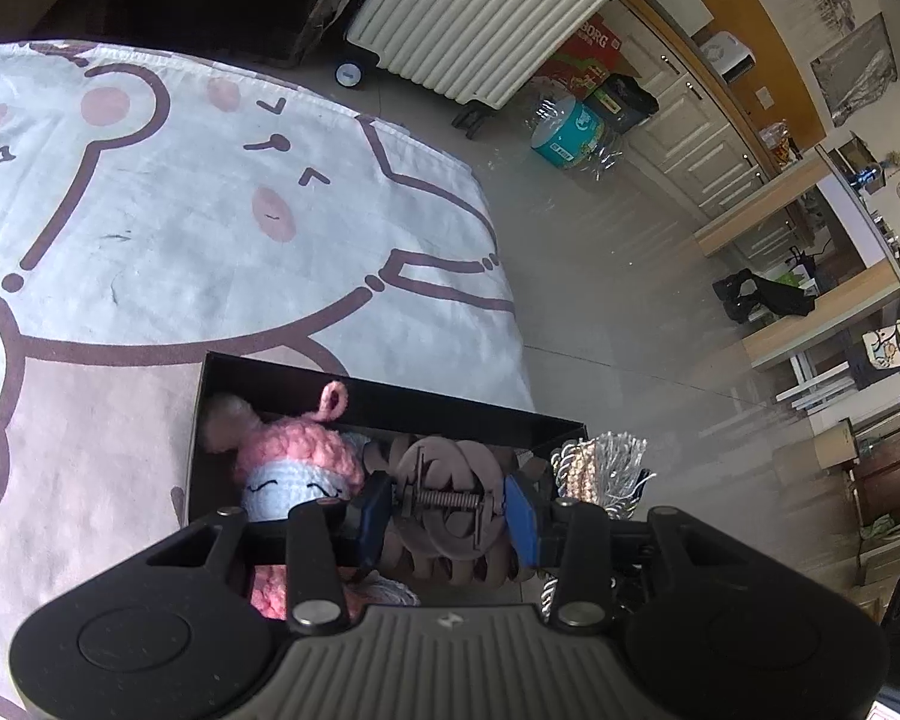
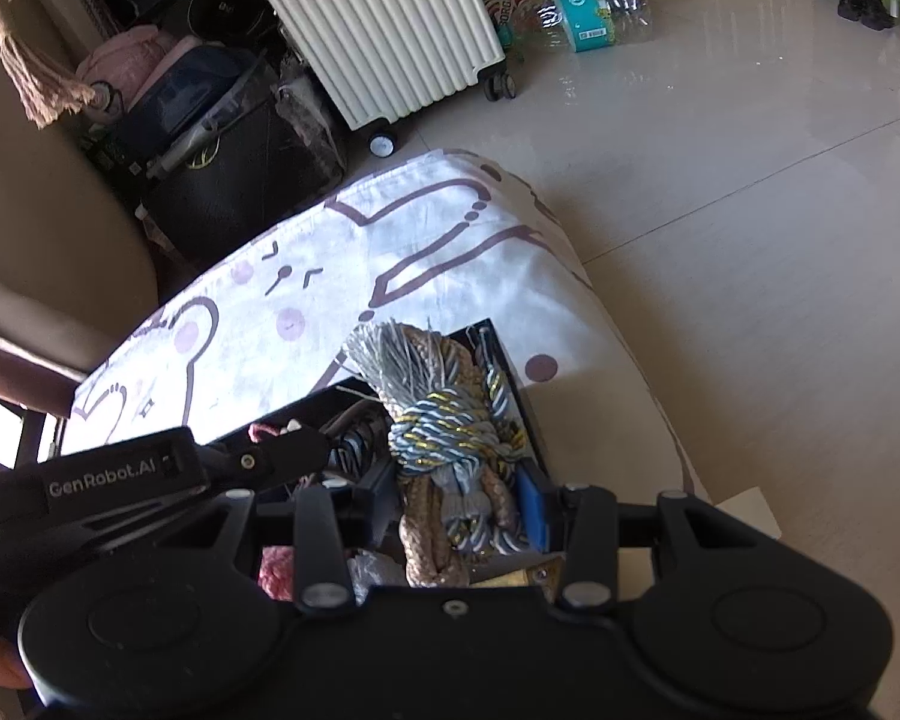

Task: Organize objects
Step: 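Lower the clip and rope toy into the box and open both tools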

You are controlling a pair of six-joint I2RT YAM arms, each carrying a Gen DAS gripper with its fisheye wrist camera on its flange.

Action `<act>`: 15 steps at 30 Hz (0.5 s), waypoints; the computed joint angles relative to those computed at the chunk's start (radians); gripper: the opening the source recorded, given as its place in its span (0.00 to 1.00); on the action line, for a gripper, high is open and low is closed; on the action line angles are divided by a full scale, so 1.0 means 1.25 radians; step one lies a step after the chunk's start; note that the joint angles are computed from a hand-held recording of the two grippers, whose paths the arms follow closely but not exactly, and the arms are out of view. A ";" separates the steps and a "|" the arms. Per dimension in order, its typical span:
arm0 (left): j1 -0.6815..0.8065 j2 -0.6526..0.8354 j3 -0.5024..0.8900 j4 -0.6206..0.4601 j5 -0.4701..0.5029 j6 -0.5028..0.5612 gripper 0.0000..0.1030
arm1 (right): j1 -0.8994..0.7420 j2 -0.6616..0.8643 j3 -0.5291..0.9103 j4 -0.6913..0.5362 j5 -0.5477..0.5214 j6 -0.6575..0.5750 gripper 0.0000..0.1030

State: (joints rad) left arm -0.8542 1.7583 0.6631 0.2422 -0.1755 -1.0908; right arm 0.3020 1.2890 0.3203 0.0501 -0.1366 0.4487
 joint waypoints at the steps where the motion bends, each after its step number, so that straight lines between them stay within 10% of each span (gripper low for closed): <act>1: -0.006 0.002 0.014 -0.025 -0.013 0.010 0.41 | 0.006 0.013 0.004 0.003 0.006 -0.003 0.42; 15: -0.038 0.014 0.069 -0.144 -0.104 0.052 0.41 | 0.099 0.095 0.062 -0.030 0.121 -0.029 0.54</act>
